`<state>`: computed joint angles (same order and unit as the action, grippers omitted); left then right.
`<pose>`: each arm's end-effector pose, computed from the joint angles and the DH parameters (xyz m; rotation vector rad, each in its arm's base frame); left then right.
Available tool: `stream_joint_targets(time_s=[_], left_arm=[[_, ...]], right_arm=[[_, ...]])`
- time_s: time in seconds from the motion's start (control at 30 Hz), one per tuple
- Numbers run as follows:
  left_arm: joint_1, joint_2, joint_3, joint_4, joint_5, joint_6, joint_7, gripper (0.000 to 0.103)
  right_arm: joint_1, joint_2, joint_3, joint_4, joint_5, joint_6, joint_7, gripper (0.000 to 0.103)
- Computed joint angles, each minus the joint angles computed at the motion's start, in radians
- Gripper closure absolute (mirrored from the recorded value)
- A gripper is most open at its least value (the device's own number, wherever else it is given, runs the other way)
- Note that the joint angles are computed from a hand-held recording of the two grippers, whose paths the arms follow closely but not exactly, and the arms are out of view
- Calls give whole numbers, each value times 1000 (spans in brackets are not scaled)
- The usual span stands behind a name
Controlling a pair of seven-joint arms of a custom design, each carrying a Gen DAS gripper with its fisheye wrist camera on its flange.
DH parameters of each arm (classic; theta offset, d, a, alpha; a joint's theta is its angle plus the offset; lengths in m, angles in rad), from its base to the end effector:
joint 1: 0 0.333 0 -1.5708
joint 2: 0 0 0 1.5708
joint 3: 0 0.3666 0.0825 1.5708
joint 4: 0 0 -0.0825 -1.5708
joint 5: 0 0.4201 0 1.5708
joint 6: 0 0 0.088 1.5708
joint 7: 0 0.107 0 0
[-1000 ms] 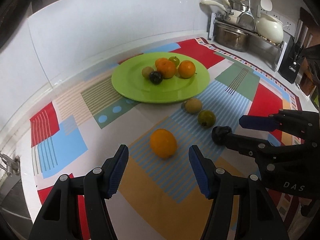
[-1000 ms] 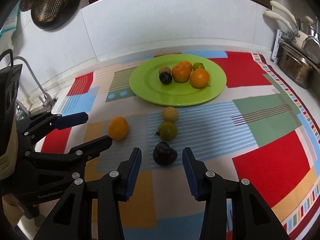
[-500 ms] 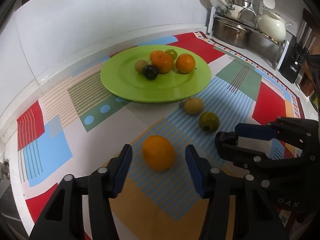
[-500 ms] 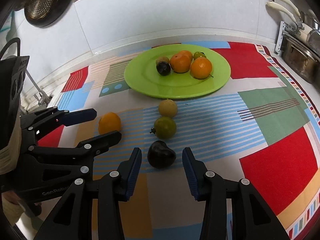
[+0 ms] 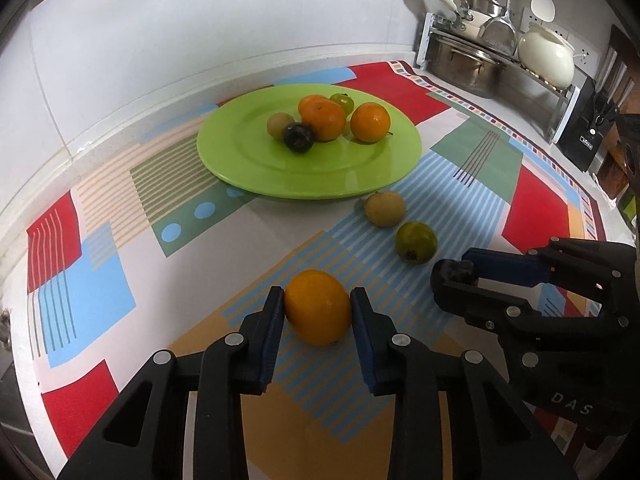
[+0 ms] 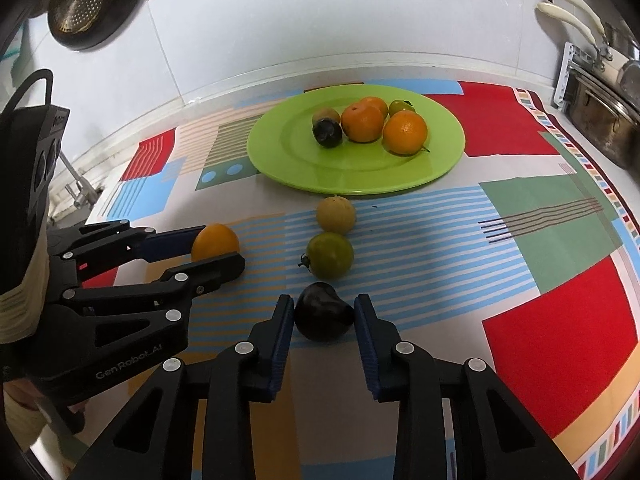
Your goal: Organize fruits
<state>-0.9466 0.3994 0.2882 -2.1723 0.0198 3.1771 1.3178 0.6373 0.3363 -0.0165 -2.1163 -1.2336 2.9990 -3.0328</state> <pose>0.5053 -0.4064 0.3012 -1.4160 2.3403 -0.7808 0.4672 0.4180 0.3034 -1.8996 1.6681 -0.3794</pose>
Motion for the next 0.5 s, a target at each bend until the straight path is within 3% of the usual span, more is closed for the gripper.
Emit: stream_joint_targets(time_s=[0.2, 0.5], left_arm=[[-65, -23, 60, -26, 0, 12, -21, 70], [-266, -49, 248, -67, -38, 41, -31, 70]], right_arm=[[6, -20, -6, -4, -74, -6, 69, 71], [-33, -67, 43, -20, -219, -37, 196, 71]])
